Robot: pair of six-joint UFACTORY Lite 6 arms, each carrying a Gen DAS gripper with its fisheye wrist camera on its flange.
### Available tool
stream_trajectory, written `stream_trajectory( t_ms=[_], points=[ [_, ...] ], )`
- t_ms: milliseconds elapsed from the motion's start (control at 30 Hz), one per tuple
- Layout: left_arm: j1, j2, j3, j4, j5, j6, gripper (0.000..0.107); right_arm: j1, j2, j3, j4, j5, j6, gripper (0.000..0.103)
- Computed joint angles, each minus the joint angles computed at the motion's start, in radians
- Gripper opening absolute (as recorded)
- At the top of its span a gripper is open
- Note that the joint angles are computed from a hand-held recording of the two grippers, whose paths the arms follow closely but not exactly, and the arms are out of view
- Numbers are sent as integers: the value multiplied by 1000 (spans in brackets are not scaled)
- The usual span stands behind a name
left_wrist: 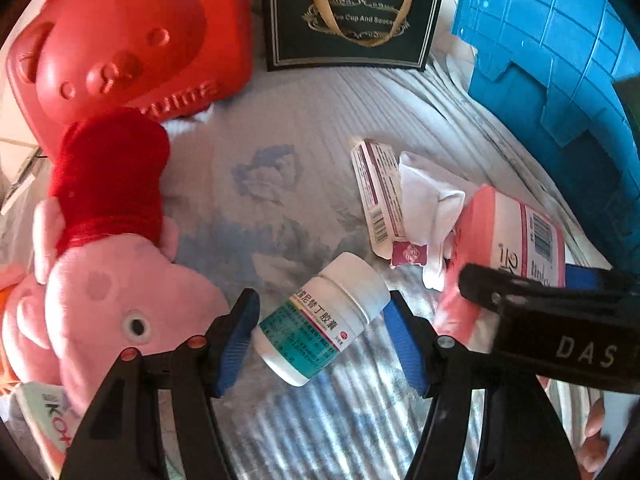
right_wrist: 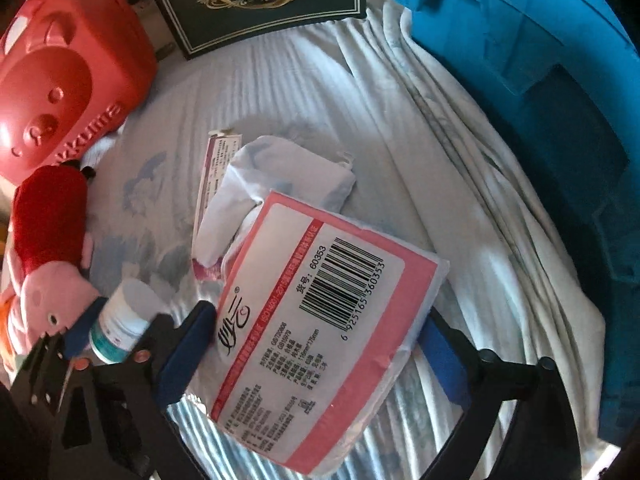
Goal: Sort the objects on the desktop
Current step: 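Carry the pill bottle and tissue pack into the blue crate and release both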
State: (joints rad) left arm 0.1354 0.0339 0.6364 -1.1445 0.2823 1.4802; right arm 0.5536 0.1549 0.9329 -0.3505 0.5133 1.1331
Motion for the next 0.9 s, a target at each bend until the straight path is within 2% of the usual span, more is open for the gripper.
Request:
stream_trajectory(
  t_ms=[133, 233, 367, 533, 633, 733, 867, 900],
  points=[
    [19, -81, -34, 77, 10, -61, 63, 27, -90, -65, -10, -9, 7, 93],
    [37, -156, -59, 142, 34, -125, 63, 74, -177, -86, -94, 56, 85, 93],
    [76, -307, -69, 254, 136, -244, 63, 148, -325, -82, -203, 186, 170, 93],
    [55, -512, -19, 381, 268, -438, 63, 292, -488, 10, -357, 449, 254, 93],
    [-11, -592, 71, 454, 328, -577, 63, 385, -555, 122, -437, 638, 253, 93],
    [-151, -595, 218, 583, 333, -793, 63, 425, -579, 280, -501, 795, 189, 93],
    [-413, -426, 531, 840, 300, -1159, 63, 362, -542, 565, -568, 928, 8, 93],
    [-474, -380, 599, 920, 292, -1248, 63, 314, -531, 622, -563, 922, -41, 93]
  ],
)
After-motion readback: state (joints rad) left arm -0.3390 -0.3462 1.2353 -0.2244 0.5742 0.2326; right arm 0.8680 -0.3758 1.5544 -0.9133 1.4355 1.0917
